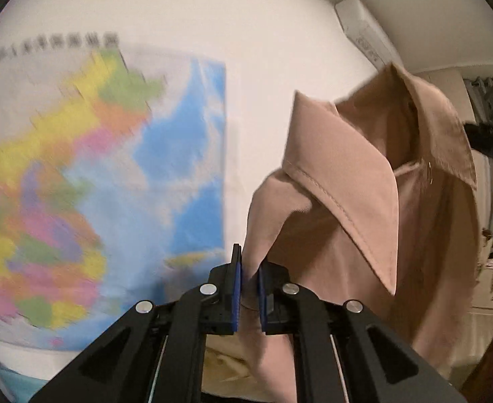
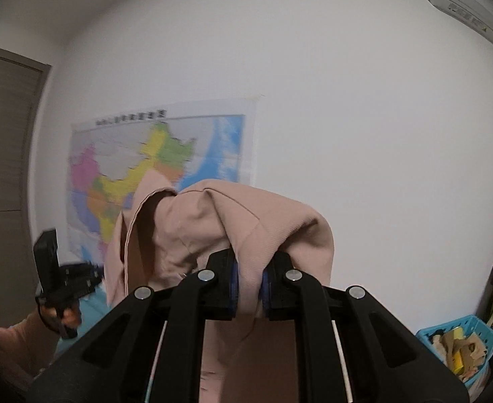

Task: Fold large clothes
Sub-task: 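Grasp the jacket collar with the left tool while the right tool lifts it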

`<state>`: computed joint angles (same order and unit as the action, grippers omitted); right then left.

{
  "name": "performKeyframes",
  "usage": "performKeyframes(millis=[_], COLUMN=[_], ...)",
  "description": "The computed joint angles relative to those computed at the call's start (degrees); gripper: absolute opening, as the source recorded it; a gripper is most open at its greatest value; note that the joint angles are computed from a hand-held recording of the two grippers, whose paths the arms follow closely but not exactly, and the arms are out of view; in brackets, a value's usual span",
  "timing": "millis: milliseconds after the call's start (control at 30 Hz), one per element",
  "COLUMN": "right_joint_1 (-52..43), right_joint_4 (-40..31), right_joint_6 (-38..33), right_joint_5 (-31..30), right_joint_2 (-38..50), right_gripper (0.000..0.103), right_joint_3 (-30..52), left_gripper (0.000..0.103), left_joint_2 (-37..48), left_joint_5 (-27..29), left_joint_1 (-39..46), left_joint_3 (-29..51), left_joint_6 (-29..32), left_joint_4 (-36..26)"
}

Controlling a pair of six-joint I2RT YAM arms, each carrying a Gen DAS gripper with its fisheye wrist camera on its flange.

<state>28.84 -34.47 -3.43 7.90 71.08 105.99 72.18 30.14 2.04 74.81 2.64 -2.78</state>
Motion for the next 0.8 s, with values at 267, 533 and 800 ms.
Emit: performKeyframes(millis=[267, 533, 800], right_joint_1=[22.82, 19.22, 7.04], right_joint_4=[3.43, 16.61, 24.73], right_joint_6=[3.50, 13.13, 23.85], right_joint_5=[9.06, -5.03, -19.99], right_joint_2=[-8.65, -1.88, 33.93], right_gripper=[0.010, 0.010, 0.010], right_joint_3=[-12.97, -23.32, -15.04], left_gripper=[0.007, 0.007, 0.007], left_joint_2=[-16.79, -16.93, 14.52], left_joint_5=[17.38, 16.48, -11.33], left_joint_1=[29.49, 40.90, 24.39], left_joint_3=[-2.12, -2.02, -1.05], left_joint_6=[3.23, 15.41, 21.42], left_joint_4=[-9.73, -17.91, -13.59])
